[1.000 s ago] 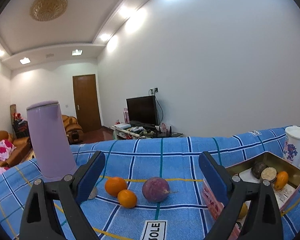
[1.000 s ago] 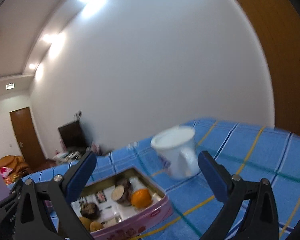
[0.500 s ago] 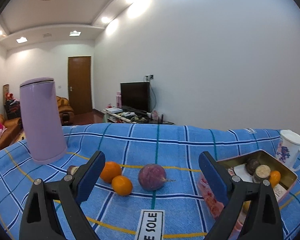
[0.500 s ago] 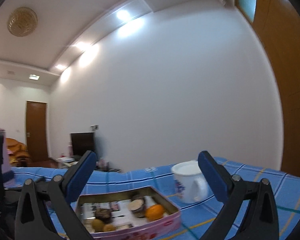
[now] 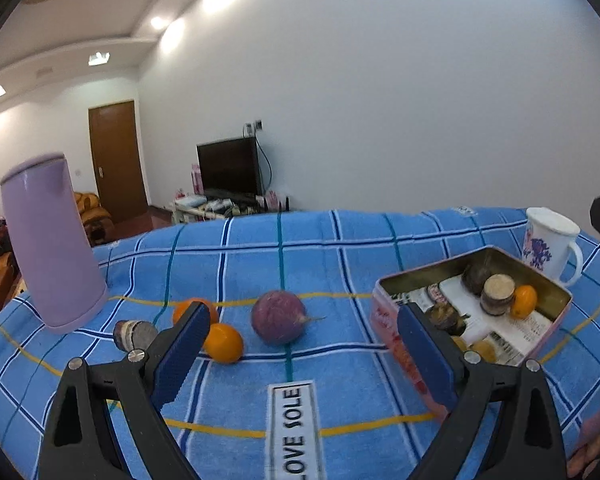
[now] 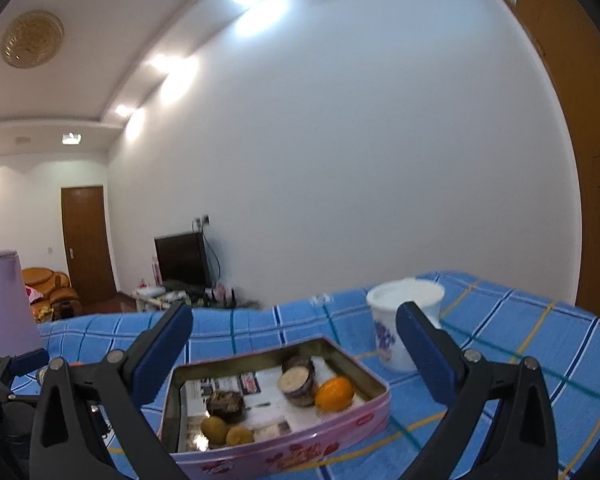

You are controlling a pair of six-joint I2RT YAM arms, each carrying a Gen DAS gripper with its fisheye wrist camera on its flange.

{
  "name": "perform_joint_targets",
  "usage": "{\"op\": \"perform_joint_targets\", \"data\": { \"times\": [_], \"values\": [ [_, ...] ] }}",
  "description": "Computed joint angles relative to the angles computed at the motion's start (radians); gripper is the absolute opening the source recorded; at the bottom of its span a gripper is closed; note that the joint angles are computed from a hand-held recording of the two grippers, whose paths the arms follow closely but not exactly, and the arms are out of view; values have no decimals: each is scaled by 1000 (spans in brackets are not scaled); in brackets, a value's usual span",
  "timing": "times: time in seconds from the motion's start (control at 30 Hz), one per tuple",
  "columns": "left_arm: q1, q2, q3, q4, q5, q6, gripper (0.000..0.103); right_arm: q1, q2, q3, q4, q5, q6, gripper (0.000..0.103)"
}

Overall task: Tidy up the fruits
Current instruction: 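Grasp the cut purple yam slice with the left tool while the right tool grasps the purple radish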

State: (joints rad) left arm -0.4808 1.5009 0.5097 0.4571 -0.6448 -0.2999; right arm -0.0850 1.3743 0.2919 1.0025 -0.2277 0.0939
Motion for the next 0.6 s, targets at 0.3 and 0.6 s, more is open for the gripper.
{"op": "perform_joint_targets", "data": {
  "times": [0.3,0.6],
  "values": [
    [371,-114,-15,-100,239,55,96,236,-29,89,-219,145,-75,103],
    [688,3,82,-235,551,58,95,410,152,331,-483,197,-1,103]
  ]
}}
